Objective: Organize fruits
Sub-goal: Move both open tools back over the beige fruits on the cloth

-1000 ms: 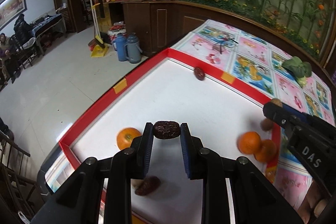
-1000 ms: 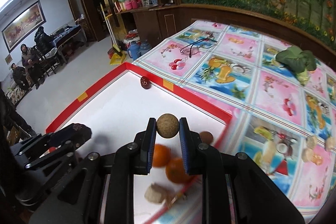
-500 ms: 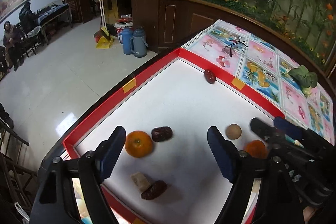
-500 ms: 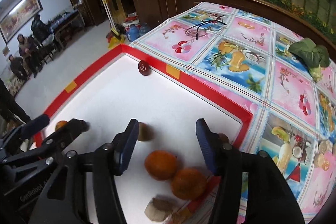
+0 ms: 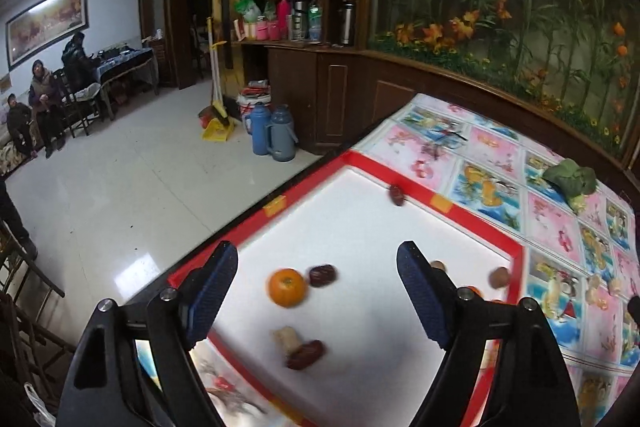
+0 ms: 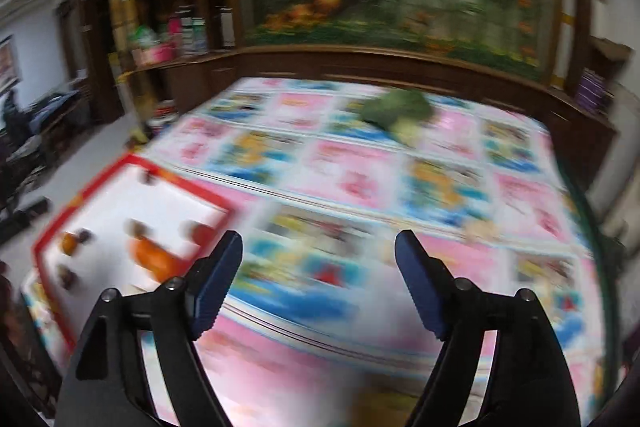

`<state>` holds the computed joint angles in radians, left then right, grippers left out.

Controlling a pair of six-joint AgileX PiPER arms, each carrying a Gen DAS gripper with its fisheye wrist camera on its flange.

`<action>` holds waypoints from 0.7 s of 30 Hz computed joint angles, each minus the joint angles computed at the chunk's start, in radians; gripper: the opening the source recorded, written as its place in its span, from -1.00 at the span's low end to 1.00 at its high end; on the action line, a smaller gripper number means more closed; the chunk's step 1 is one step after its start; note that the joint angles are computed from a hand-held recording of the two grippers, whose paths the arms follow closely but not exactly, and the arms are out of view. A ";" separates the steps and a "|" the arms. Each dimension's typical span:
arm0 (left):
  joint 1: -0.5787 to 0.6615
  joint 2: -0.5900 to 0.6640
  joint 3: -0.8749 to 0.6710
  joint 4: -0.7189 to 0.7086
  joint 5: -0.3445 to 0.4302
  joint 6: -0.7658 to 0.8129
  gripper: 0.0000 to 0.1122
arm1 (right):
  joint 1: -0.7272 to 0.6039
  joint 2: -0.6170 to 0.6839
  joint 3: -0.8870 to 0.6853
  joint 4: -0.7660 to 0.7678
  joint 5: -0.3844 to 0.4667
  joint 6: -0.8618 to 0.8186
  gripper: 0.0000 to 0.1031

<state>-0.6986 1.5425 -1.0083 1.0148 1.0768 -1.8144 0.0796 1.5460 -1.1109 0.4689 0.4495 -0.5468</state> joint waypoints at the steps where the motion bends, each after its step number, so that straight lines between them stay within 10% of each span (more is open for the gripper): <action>1: -0.010 0.010 -0.010 0.000 -0.002 0.002 0.46 | -0.053 -0.003 0.016 0.012 0.004 -0.028 0.54; 10: -0.076 0.248 -0.261 -0.080 -0.089 0.174 0.45 | -0.421 0.132 -0.021 0.135 0.086 -0.211 0.53; 21: -0.115 0.548 -0.648 -0.241 -0.174 0.457 0.45 | -0.390 0.397 -0.336 0.120 0.171 -0.134 0.23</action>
